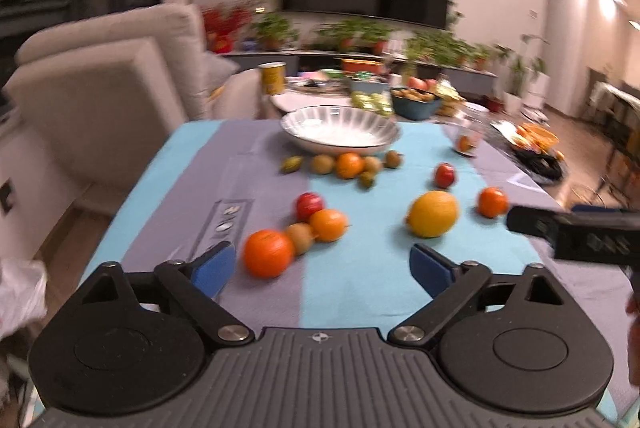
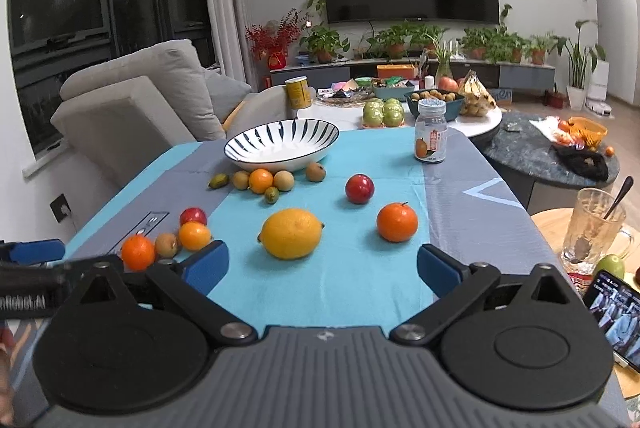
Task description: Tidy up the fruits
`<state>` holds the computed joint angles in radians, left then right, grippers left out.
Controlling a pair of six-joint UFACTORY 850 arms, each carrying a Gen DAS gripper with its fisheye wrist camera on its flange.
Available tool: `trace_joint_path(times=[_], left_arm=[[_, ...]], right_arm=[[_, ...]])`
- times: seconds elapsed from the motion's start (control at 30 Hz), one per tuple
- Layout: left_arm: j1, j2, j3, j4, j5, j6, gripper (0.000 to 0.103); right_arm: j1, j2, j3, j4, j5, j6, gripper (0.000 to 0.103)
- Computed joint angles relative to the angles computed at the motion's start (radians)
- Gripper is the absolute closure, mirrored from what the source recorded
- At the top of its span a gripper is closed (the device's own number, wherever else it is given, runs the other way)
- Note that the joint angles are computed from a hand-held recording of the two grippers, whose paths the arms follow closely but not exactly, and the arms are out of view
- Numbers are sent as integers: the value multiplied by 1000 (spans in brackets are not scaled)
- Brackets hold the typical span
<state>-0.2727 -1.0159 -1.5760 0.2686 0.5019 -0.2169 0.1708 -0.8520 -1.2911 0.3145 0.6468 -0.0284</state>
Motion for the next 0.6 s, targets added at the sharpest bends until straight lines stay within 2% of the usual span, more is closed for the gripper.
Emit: trace_joint_path(times=[0.03,0.07,0.3,0.47,0.6], left_arm=[[-1,-10,-22,65,-13,-46,23],[-1,-24,-51,146,-29,-111,25],[-15,-133,-253,531,-125,-456,44],[-22,-209,-403,823,-167,-744,44],[-22,-277,-539,1123,-161,-1049,44]], right_arm=[[-4,-5,-14,-5,-13,3,32],[-11,-10,-29,-28,-35,25,32],[-74,-69,-152,-390,-184,412,32],[-105,-114,-235,-651,-246,719,32],[-128,-148,-291,-877,-241,1007,32]])
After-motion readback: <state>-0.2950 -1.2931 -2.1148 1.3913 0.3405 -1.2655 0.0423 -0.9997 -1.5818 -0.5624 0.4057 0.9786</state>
